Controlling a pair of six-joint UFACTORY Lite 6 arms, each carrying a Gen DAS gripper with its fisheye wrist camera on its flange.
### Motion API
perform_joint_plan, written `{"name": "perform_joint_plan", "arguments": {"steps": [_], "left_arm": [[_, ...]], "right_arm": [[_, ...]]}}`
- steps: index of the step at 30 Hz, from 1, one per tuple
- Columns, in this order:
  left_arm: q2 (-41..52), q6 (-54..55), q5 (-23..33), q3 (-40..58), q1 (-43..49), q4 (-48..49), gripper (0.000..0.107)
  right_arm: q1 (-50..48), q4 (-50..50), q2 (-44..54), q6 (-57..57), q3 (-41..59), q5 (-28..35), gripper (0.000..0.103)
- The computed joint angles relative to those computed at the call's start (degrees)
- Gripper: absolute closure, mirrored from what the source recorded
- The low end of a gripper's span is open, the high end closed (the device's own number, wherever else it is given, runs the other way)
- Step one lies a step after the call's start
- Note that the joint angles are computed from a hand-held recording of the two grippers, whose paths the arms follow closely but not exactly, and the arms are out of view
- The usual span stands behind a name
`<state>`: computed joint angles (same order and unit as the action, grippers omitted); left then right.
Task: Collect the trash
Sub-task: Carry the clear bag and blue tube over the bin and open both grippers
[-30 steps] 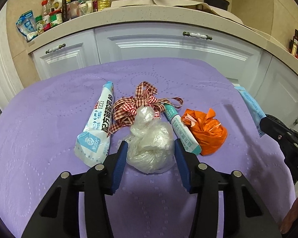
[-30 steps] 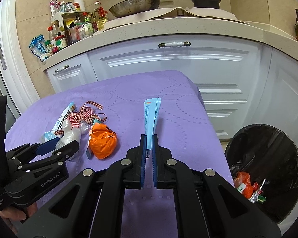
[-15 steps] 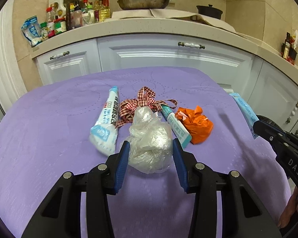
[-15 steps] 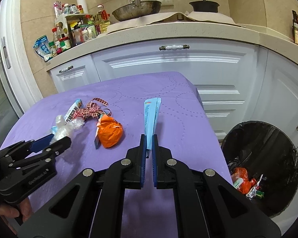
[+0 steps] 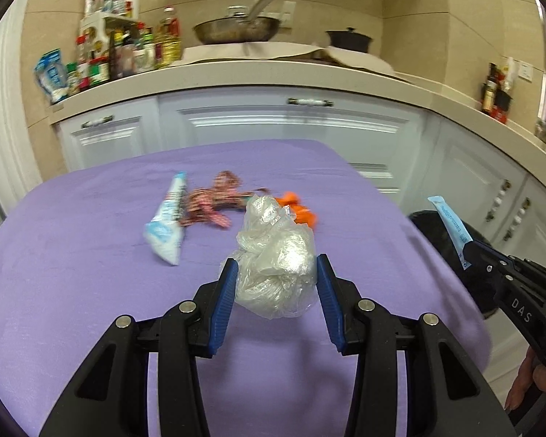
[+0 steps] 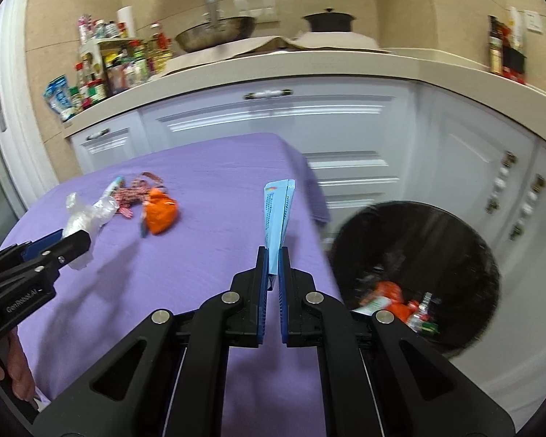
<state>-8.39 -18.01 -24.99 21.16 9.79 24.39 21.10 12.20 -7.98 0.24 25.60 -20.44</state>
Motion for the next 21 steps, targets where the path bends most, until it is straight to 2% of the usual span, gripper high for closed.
{"name": "perform_joint_plan", "arguments": {"steps": [6, 11, 17, 21], "left_arm": [[-2.46, 10.20, -0.73, -1.81, -13.13, -15.22, 0.063], [0.98, 17.59, -1.40, 1.14, -23.42, -26.89, 0.063], [8.03, 24.78, -3.44, 6.93, -32.78, -37.45, 0.063], [13.13, 27.30, -4.38, 11.40, -36.74, -41.29, 0.063]], "right_arm": [[-10.61, -9.17, -7.93, 5.07, -6.43, 1.66, 0.097], [-19.75, -21.57, -10.75, 13.22, -8.52, 1.88, 0.097], [-30.22, -37.43, -9.89, 24.30, -8.28, -0.67, 0.097], [-34.74, -42.46, -6.94, 27.01, -6.99, -3.10, 0.097]]}}
